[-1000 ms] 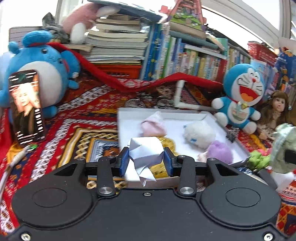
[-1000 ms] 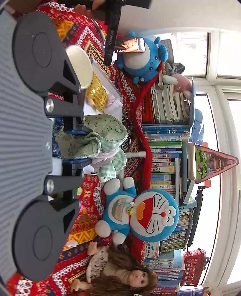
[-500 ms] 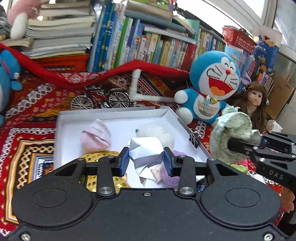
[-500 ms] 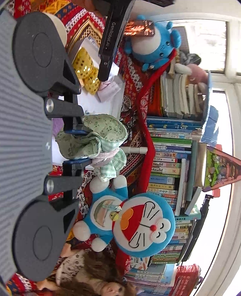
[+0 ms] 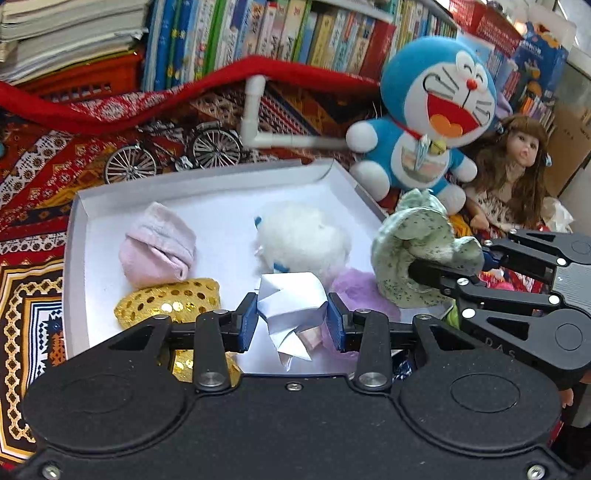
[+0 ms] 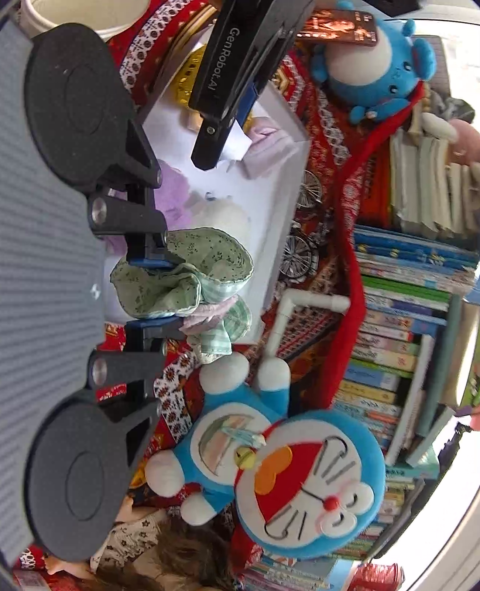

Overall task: Organize soft objects
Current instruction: 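Carry the white paper with the left tool while the right tool carries the green cloth into the tray, then open the left tool releasing the white paper while the right tool releases the green cloth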

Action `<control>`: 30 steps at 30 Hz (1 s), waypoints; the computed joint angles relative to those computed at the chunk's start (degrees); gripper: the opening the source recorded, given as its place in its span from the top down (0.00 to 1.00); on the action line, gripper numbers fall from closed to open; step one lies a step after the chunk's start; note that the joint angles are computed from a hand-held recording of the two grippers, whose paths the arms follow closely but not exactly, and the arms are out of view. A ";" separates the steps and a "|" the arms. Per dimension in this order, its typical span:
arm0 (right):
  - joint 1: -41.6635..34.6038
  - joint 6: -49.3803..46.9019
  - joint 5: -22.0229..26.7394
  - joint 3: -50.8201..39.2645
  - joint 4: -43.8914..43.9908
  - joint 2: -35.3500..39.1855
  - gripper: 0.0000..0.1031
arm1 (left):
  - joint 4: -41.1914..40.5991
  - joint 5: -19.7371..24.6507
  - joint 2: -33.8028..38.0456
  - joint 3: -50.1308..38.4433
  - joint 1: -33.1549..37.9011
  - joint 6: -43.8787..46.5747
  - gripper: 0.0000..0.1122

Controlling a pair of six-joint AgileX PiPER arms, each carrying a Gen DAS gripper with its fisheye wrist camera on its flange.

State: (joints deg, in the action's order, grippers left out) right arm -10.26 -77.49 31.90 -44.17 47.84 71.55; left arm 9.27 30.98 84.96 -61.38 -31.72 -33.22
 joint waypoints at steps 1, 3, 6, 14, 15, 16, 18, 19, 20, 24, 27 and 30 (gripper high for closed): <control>0.40 0.04 -0.14 0.15 -0.35 0.13 0.70 | -0.52 0.18 0.31 -0.09 0.05 0.75 0.67; 0.78 0.38 0.31 -0.01 -0.79 0.58 0.70 | -1.15 0.37 0.74 -0.09 0.07 1.61 0.67; 1.08 1.35 1.07 -0.54 -1.06 1.54 0.70 | -1.55 0.35 1.28 0.03 0.35 2.16 0.67; 0.58 5.08 5.25 -3.81 0.06 5.73 0.71 | -3.25 0.16 1.83 0.91 2.10 3.30 0.67; 0.41 5.29 5.93 -4.22 0.45 6.32 0.71 | -3.26 0.16 1.89 0.98 2.28 3.31 0.67; 0.18 5.54 6.55 -4.52 0.73 6.80 0.71 | -3.22 0.04 1.92 1.17 2.48 3.28 0.67; 0.07 6.15 7.22 -4.95 1.24 7.63 0.70 | -3.50 -0.36 2.00 1.51 2.84 3.29 0.67; 0.08 6.32 7.36 -5.08 1.41 8.01 0.70 | -3.71 -0.54 2.03 1.66 2.96 3.32 0.67; 0.15 6.42 7.30 -5.17 1.49 8.33 0.70 | -4.03 -0.65 2.05 1.77 3.13 3.61 0.66; -0.33 7.29 8.00 -6.01 1.64 9.79 0.68 | -4.73 -0.94 2.21 1.88 3.34 4.35 0.67; -1.46 7.82 9.49 -6.77 1.99 10.77 0.65 | -4.53 -0.77 2.35 1.57 3.15 3.81 0.67; -2.25 7.99 10.06 -6.93 2.44 11.09 0.59 | -4.35 -0.37 2.34 1.31 3.02 3.82 0.66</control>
